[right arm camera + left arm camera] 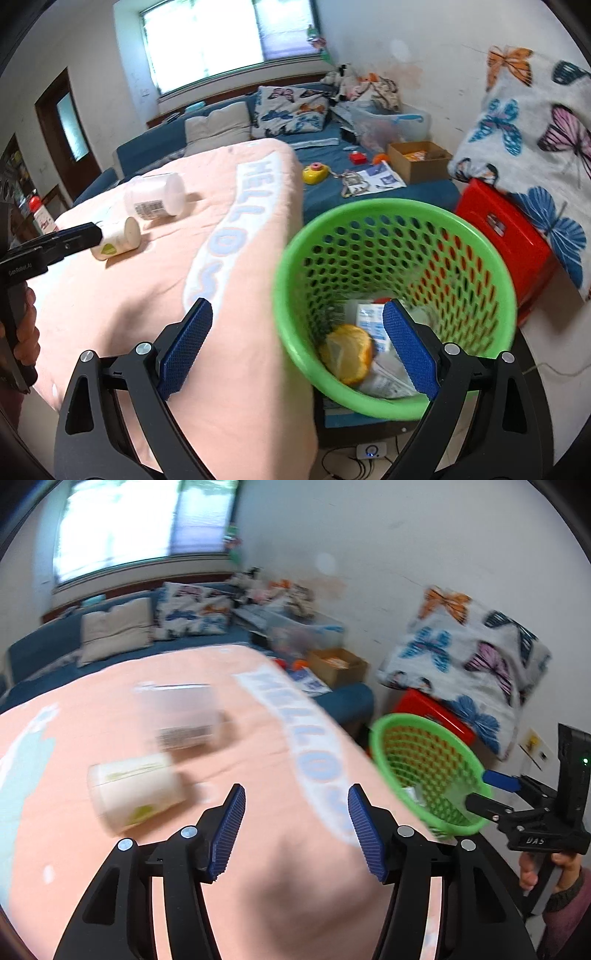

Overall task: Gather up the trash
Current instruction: 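Grasp the clear plastic cup with the right gripper while the left grasps the white paper cup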

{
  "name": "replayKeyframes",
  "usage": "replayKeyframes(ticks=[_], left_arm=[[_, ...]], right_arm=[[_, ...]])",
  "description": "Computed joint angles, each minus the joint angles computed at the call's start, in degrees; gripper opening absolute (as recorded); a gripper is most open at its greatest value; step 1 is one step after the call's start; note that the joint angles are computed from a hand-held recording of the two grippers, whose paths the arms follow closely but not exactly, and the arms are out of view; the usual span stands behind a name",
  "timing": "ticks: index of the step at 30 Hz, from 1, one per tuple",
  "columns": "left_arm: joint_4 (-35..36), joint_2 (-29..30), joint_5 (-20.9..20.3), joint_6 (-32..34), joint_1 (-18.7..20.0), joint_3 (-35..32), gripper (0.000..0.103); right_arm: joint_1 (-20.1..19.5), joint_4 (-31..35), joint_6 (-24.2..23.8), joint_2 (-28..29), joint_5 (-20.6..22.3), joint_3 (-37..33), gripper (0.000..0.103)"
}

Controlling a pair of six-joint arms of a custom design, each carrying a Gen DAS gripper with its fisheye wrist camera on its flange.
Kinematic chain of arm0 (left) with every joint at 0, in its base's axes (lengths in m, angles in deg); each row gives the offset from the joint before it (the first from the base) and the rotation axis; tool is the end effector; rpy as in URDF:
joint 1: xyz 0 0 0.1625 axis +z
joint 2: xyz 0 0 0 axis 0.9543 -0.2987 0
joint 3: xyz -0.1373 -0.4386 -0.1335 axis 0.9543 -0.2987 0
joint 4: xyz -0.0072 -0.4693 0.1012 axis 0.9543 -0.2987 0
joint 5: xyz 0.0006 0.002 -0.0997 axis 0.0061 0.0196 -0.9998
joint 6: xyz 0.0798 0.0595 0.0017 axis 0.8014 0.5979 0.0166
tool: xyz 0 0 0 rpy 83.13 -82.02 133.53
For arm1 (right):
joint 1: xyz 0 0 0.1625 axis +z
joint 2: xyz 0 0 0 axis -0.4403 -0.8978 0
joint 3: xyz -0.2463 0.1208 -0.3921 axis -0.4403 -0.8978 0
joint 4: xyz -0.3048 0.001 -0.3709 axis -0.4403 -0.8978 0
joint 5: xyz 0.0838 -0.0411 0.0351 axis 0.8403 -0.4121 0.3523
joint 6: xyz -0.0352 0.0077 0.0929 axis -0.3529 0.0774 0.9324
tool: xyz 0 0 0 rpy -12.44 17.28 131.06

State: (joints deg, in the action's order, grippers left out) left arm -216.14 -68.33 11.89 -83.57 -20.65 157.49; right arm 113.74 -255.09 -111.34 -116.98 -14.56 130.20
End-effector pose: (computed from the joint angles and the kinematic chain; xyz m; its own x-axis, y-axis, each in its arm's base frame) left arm -0.1582 -0.5384 0.0959 -0.8147 0.0484 -0.5779 0.4690 0.6411 -0.6075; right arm 0.0938 -0.5511 0.1530 -0.7366 -0.4036 0.5427 -0.6478 0.6516 -0.3948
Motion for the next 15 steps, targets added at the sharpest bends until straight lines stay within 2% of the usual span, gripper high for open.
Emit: replayKeyframes(ticks=[4, 6, 11, 15], left_arm=[[-4.61, -2.87, 4.99, -0.96, 0.55, 3.39, 0.061], [-5.14, -4.52, 6.01, -2.36, 1.51, 4.59, 0.062], [-2.64, -7.29, 5.08, -4.70, 5.56, 5.02, 0.062], [-1.33, -8.48, -0.21, -4.72, 9.45, 4.08, 0.062]], right_arm=[[1.88, 1.41, -0.82, 1.87, -0.26, -1.44, 0.093], [3.06, 2.52, -1.48, 3.08, -0.62, -2.43, 0.093], [5.80, 5.04, -4.02, 5.97, -1.62, -5.15, 0.093], [7.81, 8.39, -6.36, 7.92, -2.28, -7.70, 0.093]])
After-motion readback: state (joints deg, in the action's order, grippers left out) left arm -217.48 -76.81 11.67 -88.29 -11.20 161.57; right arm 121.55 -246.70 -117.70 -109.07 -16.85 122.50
